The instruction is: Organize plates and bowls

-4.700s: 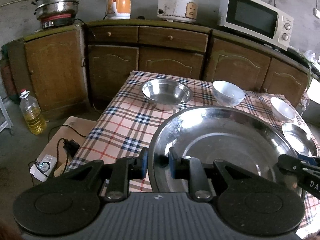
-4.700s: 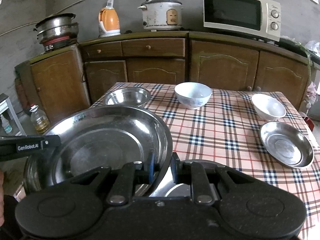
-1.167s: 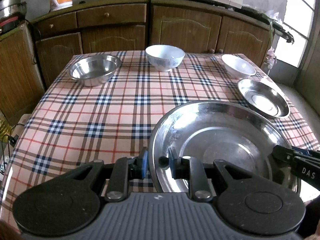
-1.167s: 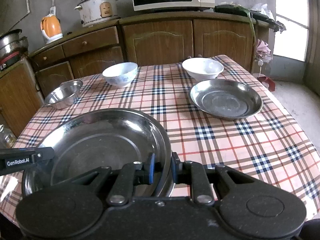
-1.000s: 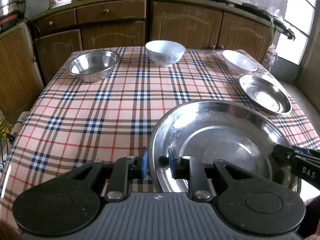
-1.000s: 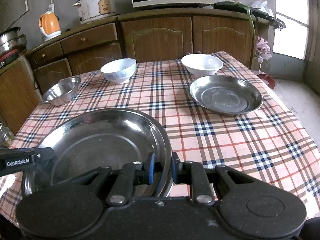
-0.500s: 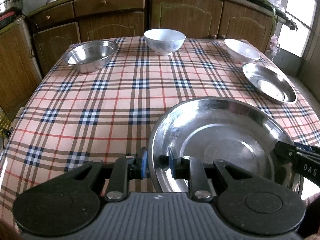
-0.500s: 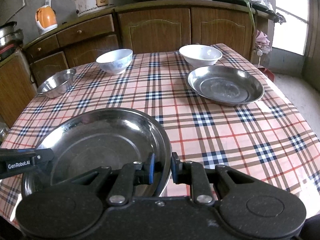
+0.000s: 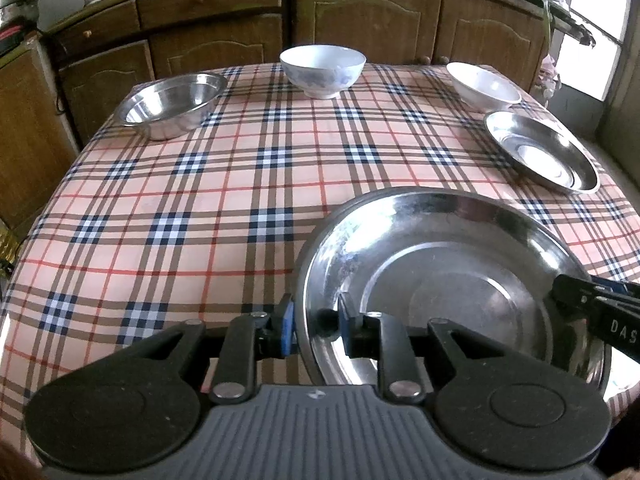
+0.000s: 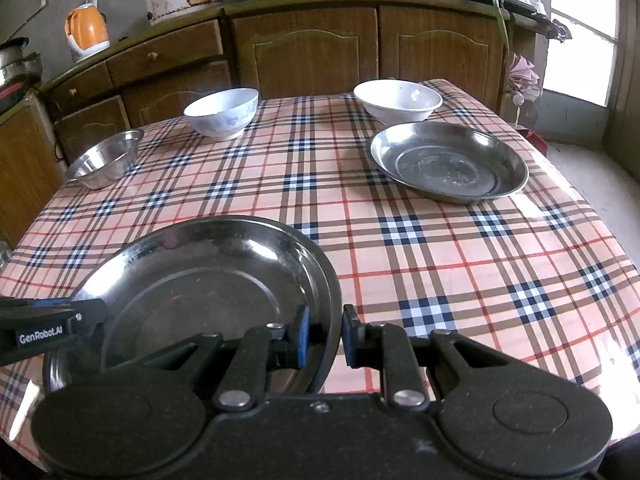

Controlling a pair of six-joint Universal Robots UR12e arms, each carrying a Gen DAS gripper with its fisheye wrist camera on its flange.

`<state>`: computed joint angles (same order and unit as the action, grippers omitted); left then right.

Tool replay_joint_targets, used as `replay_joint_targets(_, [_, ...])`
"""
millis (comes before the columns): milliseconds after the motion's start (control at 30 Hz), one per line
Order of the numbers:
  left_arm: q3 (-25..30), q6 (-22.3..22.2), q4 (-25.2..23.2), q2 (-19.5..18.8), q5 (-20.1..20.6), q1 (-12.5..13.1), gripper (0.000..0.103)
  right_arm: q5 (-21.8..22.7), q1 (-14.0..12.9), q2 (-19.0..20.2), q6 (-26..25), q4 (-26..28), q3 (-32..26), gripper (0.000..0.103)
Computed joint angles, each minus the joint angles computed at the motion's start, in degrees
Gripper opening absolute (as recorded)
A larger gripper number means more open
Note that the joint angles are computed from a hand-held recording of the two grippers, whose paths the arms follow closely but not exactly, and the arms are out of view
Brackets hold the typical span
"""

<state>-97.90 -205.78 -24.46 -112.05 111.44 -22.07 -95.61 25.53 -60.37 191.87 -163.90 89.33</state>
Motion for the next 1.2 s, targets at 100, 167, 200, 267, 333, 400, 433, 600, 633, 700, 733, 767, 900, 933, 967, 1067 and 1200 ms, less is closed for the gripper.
replay_joint_targets(100, [0.32,0.15,-0.17,-0.3,0.09,0.07,0.023,-0.07,-0.05,0.42,-0.45,0.28,-0.49,0.023])
replay_joint_targets(167, [0.48,0.34,-0.16,-0.48,0.11,0.12,0.023,-0.11,-0.07,0.71,-0.73,0.68,-0.88,0.023])
replay_joint_targets(200, [0.59,0.49,-0.19,-0.6,0.19,0.15,0.023,-0.05,-0.11,0.84,-0.85,0.73,-1.01,0.023])
replay_joint_targets(267, [0.78,0.57,-0.15,-0.81,0.28,0.23,0.023,0.0,-0.15,1.15,-0.98,0.86,-1.37,0.024])
replay_joint_targets(333, [0.96,0.66,-0.26,-1.0,0.34,0.32,0.024,-0.16,-0.13,1.47,-1.34,0.84,-1.76,0.024])
replay_joint_targets(400, [1.1,0.61,-0.34,-1.14,0.42,0.4,0.024,-0.28,-0.11,1.79,-1.69,0.85,-2.16,0.024])
replay_joint_targets(433, [1.17,0.68,-0.34,-1.19,0.51,0.4,0.024,-0.25,-0.14,1.94,-1.71,0.95,-2.36,0.024])
replay_joint_targets(600, [1.29,1.37,0.2,-1.45,1.03,0.38,0.024,0.06,-0.26,2.39,-1.89,1.72,-3.0,0.025])
replay_joint_targets(633, [1.27,1.35,0.3,-1.46,0.93,0.44,0.024,0.22,-0.32,2.42,-1.83,1.8,-3.03,0.025])
replay_joint_targets(700, [1.22,1.35,0.57,-1.51,0.9,0.48,0.025,0.42,-0.37,2.52,-1.76,2.1,-3.17,0.025])
replay_joint_targets(733, [1.23,1.4,0.64,-1.54,0.92,0.48,0.026,0.43,-0.37,2.57,-1.84,2.24,-3.25,0.025])
replay_joint_targets(767, [1.24,1.43,0.77,-1.58,0.91,0.48,0.026,0.43,-0.36,2.61,-1.9,2.31,-3.29,0.026])
replay_joint_targets(900, [1.22,1.66,1.2,-1.69,0.92,0.41,0.03,0.46,-0.36,2.68,-1.88,2.38,-3.35,0.026])
replay_joint_targets(933, [1.16,1.66,1.38,-1.67,0.95,0.39,0.03,0.35,-0.34,2.7,-1.92,2.31,-3.34,0.027])
replay_joint_targets(967, [1.11,1.64,1.68,-1.66,0.89,0.4,0.031,0.22,-0.31,2.73,-2.08,2.06,-3.31,0.027])
replay_joint_targets(1067, [0.99,1.44,2.21,-1.64,0.77,0.45,0.032,-0.22,-0.18,2.75,-2.59,1.2,-3.21,0.029])
replay_joint_targets(1200, [0.75,0.35,2.03,-1.42,0.58,0.64,0.032,-0.73,-0.09,2.68,-2.62,1.11,-3.22,0.029])
